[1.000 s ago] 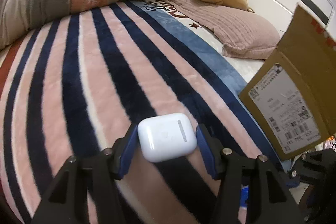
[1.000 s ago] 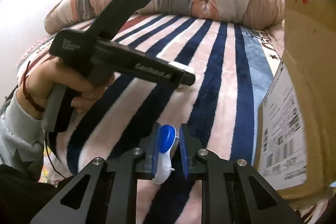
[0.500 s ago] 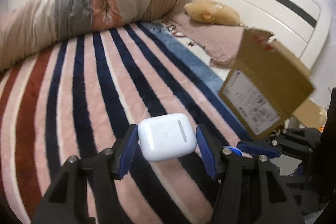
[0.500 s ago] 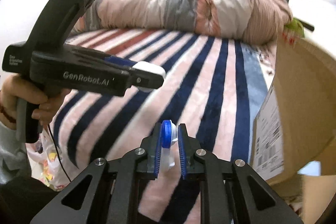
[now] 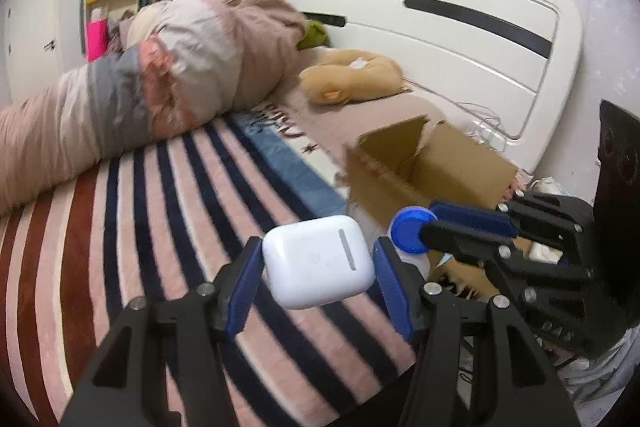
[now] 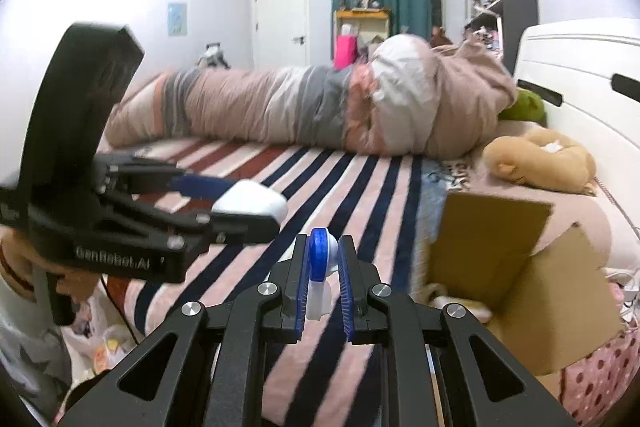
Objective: Organize rigid objects
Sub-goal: 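Lower the earbud case and lens case into the box and open both grippers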
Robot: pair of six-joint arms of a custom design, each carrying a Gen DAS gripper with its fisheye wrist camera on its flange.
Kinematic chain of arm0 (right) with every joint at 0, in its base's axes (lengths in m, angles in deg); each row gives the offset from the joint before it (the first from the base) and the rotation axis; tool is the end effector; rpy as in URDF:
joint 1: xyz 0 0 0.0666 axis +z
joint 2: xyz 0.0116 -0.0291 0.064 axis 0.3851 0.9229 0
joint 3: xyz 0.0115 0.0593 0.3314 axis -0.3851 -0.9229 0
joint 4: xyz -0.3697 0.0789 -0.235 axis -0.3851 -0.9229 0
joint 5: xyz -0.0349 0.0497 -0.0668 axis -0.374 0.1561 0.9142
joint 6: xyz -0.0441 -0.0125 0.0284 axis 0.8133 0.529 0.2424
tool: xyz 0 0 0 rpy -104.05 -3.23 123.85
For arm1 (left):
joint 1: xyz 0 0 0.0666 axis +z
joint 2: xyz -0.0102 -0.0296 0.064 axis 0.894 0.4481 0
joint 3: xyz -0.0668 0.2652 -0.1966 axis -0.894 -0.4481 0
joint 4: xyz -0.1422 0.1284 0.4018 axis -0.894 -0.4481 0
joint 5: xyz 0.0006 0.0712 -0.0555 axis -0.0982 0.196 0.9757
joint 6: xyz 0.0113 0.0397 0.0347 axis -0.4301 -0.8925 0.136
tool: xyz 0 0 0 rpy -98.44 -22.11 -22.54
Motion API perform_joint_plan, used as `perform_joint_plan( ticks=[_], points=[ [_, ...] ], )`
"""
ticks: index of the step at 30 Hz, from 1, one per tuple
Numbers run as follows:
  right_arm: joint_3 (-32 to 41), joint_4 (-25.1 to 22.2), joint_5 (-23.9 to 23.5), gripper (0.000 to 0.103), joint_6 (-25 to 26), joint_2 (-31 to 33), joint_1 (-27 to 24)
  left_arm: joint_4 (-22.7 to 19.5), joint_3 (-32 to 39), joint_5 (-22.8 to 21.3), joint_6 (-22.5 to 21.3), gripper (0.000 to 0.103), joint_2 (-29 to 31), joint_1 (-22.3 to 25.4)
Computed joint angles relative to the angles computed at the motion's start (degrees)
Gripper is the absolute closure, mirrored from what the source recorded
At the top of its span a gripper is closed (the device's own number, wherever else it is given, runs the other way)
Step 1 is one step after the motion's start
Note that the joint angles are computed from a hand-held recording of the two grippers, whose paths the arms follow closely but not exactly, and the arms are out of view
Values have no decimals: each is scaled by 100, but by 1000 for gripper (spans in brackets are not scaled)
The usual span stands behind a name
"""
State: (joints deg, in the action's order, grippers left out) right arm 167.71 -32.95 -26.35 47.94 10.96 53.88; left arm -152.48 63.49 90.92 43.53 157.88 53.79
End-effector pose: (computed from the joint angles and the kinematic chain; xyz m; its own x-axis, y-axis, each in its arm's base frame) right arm 0.5185 0.2951 0.4708 -0.4759 0.0539 -0.8779 0.0224 0.9985 0.0492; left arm 0.6555 -0.1340 0.4780 -0.3849 0.5058 -0.7720 0.8576 0.5051 -0.0966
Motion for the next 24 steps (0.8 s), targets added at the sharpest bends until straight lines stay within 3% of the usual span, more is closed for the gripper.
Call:
perform_joint_plan(
  ticks=[5, 13, 22, 24],
  points=[
    [-567, 69, -67, 96, -210, -632, -316, -100, 158, -83, -24, 50, -28, -389],
    [-1377, 223, -758, 98, -640, -1353, -1034, -367, 627, -398, -144, 50, 284, -973],
    [-1248, -419, -1163, 97, -549, -1133, -1364, -887, 1656, -807, -209, 50, 1070, -1242],
    [-1210, -524, -1201, 89, -547, -1065, -1389, -899, 1728, -884, -219, 50, 1136, -1272]
  ],
)
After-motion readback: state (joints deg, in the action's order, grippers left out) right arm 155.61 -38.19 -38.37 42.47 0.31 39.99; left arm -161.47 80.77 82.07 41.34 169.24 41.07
